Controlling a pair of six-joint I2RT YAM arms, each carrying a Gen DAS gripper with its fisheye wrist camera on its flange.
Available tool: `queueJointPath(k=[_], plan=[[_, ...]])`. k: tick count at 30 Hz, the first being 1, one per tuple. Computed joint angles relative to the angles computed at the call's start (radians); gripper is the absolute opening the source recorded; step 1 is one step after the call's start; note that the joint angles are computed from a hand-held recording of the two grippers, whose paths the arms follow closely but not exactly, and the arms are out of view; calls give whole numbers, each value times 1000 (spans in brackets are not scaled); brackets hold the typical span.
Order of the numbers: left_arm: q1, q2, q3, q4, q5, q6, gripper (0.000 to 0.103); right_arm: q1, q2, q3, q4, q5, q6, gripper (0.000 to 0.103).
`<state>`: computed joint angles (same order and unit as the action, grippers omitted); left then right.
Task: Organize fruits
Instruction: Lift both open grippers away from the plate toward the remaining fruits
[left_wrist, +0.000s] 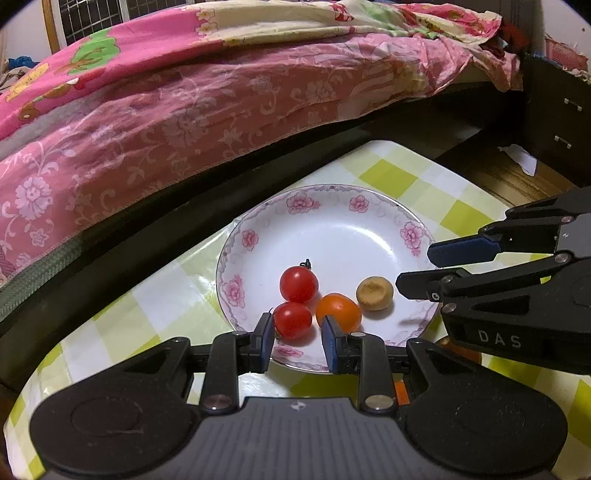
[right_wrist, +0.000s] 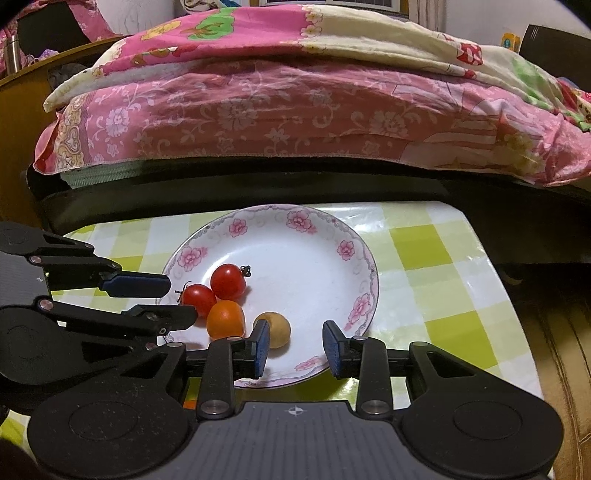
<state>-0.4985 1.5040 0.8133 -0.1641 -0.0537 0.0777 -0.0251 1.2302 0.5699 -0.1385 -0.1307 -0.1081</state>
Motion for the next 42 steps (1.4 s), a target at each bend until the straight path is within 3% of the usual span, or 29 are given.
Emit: queueJointPath(k=[19, 32, 42], plan=[[-33, -126, -78, -78, 45, -10, 36, 15, -179, -77, -125, -4, 7, 30], [-68, -271, -187, -190, 95, 16, 36, 15, -420, -166, -341, -27, 18, 30], [-95, -258, -222, -173, 89, 22, 36, 31, -507, -176, -455, -11, 60, 31]])
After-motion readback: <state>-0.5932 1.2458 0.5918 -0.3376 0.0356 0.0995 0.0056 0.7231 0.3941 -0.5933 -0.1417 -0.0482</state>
